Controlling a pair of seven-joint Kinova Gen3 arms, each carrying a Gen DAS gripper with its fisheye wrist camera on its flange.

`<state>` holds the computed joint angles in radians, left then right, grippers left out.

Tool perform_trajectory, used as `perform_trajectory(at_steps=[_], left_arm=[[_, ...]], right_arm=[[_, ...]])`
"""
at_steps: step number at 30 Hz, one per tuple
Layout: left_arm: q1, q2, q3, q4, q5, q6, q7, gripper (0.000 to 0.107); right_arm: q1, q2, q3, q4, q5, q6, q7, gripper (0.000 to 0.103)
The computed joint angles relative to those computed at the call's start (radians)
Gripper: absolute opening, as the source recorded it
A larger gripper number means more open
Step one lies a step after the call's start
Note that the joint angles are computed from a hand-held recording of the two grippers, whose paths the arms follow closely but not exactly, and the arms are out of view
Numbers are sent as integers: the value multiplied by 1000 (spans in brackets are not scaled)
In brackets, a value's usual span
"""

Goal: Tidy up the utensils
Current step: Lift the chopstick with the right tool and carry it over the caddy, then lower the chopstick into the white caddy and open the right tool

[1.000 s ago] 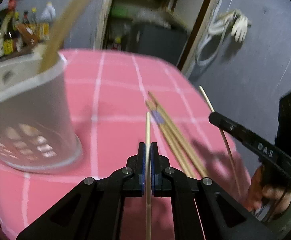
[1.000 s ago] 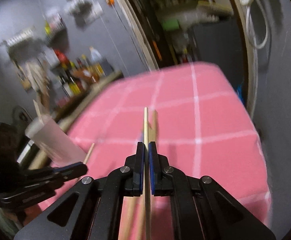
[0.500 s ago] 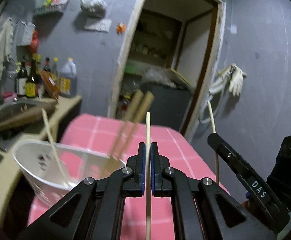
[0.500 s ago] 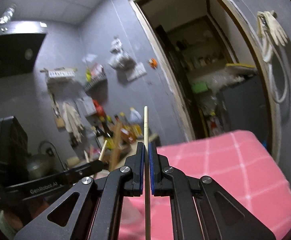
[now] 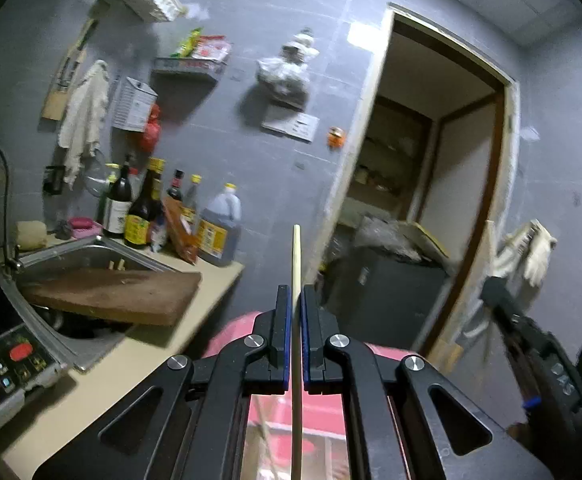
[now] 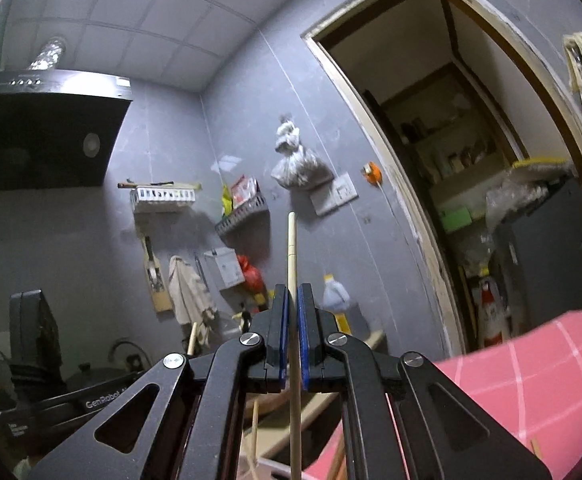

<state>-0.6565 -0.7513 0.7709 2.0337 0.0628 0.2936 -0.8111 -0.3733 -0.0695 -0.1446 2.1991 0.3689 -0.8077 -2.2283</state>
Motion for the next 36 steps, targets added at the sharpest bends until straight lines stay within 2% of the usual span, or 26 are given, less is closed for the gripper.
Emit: perform_trajectory(at_steps=[2, 7, 12, 21, 30, 36], left_arm=[[-19, -1, -6, 23, 4, -31, 6, 3], [-96, -50, 22, 94, 35, -122, 42, 3], [-147, -99, 49, 126, 69, -178, 52, 3], [-192, -163, 91, 140, 105, -152, 57, 3], [-176, -133, 104, 163, 125, -151, 68, 3], [-162, -123, 129, 150, 111, -102, 54, 3]], right_arm=[[-9, 23, -19, 10, -65, -40, 69, 3], [-27, 62, -38, 14, -128, -65, 165, 3], [-24, 95, -33, 18, -131, -85, 158, 3], [-8, 136, -32, 34, -87, -150, 141, 3], [-19, 130, -40, 38, -95, -101, 187, 4], [-33, 117, -46, 40, -113, -52, 230, 5]])
